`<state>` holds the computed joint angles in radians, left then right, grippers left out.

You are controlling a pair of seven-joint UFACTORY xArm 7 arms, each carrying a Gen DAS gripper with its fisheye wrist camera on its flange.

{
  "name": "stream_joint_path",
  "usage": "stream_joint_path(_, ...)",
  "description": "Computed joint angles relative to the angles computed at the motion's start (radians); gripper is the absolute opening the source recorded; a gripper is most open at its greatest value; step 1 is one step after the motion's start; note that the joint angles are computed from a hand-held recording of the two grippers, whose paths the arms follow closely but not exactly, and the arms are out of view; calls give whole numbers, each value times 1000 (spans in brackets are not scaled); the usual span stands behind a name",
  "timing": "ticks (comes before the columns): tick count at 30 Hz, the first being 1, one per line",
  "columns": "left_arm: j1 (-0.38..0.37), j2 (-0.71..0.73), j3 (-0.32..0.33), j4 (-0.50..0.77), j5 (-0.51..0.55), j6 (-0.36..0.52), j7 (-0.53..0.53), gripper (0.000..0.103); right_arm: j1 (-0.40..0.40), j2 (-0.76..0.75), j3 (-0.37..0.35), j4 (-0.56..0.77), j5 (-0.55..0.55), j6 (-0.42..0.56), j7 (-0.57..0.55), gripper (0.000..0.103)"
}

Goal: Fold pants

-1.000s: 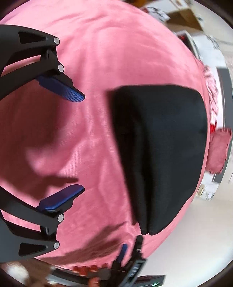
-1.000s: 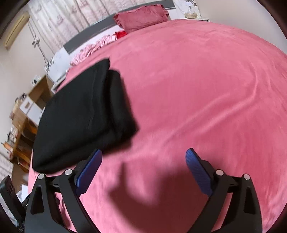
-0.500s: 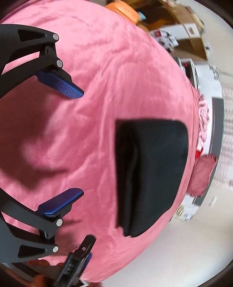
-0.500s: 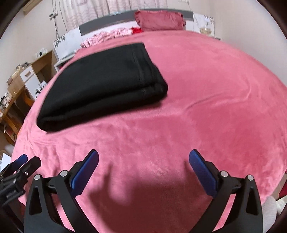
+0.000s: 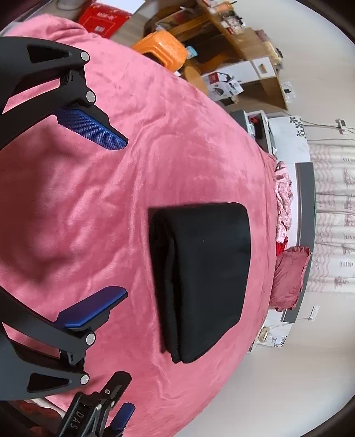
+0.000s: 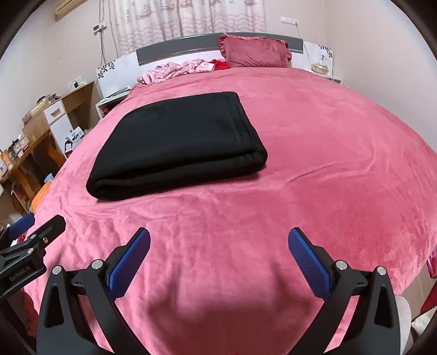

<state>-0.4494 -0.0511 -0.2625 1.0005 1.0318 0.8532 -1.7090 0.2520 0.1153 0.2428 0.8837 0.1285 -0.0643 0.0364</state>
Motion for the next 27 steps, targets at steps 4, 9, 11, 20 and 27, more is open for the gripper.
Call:
stream_joint_path(4, -3, -13, -8, -4, 12, 12, -27, 99, 54, -9, -67, -16, -53, -27, 55, 101)
stream_joint_path(9, -4, -12, -11, 1, 5, 12, -26, 99, 20, -7, -38, -17, -59, -29, 68, 101)
stream_joint_path(11, -4, -8, -9, 5, -5, 5, -14, 99, 24, -9, -41, -20, -68, -34, 72, 101)
stream_joint_path(20, -12, -1, -9, 10, -5, 17, -23, 99, -27, -3, 20, -21, -83, -51, 58, 101)
stream_joint_path(27, -17, 3, -8, 12, 2, 27, -33, 99, -47, 0, 40, -21, -80, -53, 52, 101)
